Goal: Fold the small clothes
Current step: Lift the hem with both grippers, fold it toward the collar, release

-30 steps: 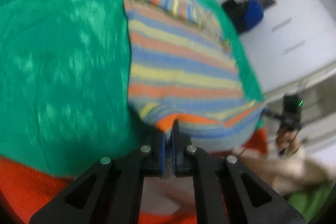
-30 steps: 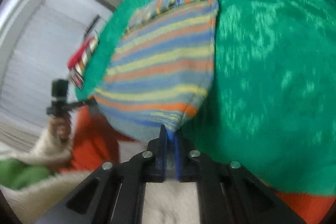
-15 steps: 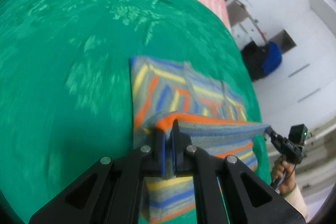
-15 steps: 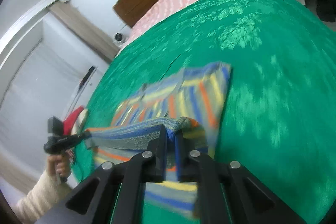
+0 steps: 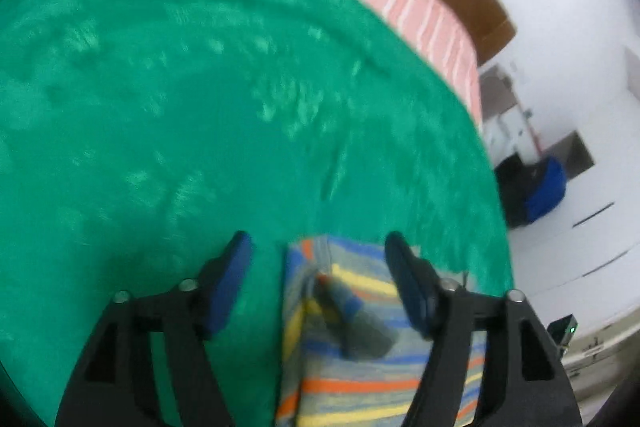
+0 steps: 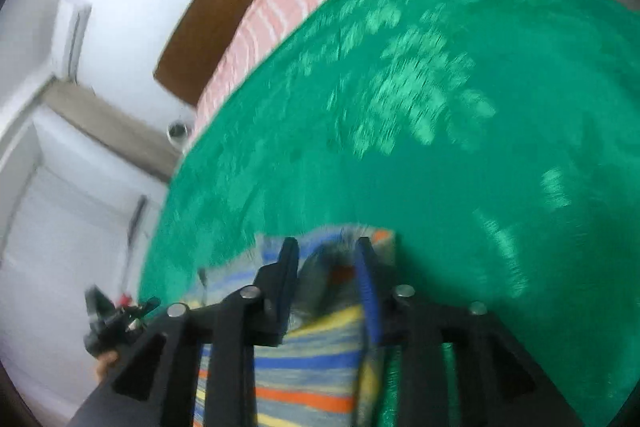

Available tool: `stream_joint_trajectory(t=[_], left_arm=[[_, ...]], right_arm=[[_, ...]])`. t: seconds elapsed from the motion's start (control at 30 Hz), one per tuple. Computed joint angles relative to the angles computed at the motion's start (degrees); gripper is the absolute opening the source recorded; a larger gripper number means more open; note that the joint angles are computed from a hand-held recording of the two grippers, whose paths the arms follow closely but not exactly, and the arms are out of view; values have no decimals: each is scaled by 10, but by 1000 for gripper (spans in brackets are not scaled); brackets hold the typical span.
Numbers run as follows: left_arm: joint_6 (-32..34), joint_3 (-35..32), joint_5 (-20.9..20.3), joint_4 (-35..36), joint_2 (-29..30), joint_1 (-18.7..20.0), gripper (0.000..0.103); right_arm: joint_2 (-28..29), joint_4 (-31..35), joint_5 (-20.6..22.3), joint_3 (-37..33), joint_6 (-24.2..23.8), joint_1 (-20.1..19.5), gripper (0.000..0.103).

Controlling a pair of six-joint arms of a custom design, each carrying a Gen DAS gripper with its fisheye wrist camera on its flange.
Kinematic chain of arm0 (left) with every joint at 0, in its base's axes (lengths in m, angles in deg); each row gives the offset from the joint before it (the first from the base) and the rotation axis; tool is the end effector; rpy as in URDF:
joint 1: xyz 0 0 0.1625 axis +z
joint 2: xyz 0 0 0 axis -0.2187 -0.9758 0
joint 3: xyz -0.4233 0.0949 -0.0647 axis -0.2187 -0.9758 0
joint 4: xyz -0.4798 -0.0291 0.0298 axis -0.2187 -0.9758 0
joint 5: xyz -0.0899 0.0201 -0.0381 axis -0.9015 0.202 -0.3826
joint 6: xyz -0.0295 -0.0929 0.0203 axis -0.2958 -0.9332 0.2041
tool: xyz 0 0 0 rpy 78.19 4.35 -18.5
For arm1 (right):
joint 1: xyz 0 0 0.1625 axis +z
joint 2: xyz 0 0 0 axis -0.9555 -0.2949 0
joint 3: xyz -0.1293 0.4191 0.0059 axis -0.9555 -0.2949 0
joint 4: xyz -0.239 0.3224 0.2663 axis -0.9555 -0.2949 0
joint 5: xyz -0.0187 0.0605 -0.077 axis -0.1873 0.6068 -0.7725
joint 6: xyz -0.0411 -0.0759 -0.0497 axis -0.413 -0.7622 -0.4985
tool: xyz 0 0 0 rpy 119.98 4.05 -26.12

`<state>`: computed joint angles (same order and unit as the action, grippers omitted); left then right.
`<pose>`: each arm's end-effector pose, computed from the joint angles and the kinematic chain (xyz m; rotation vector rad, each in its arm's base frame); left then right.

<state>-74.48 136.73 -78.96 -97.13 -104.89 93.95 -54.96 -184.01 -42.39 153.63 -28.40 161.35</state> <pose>0.0969 -0.5147 0.3810 -0.2945 2.6472 -1.1236 0.1106 -0.5948 0.0859 0.0835 -2.8965 0.8979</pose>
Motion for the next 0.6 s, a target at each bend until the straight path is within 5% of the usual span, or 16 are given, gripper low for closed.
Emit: stream_joint_trajectory(t=[0.17,0.3,0.4,0.5,0.6], left_arm=[[53,82,56,38,-105,-43,77],[104,178,154,60,-206,-102,85],[111,235,200,63,-267,-130,92],[129,271,217,32,-269,-125,92],[182,296,241,-71,-224,-126,93]], right_arm=[[-41,86,-67,10,-89,51,33],[-33,227,-47,-9,-102,92,33],[35,329,-59,-70,-89,127,34],[131,399,-141,-161,-41,157,34],[191,358,-193,-210,-34,177,34]])
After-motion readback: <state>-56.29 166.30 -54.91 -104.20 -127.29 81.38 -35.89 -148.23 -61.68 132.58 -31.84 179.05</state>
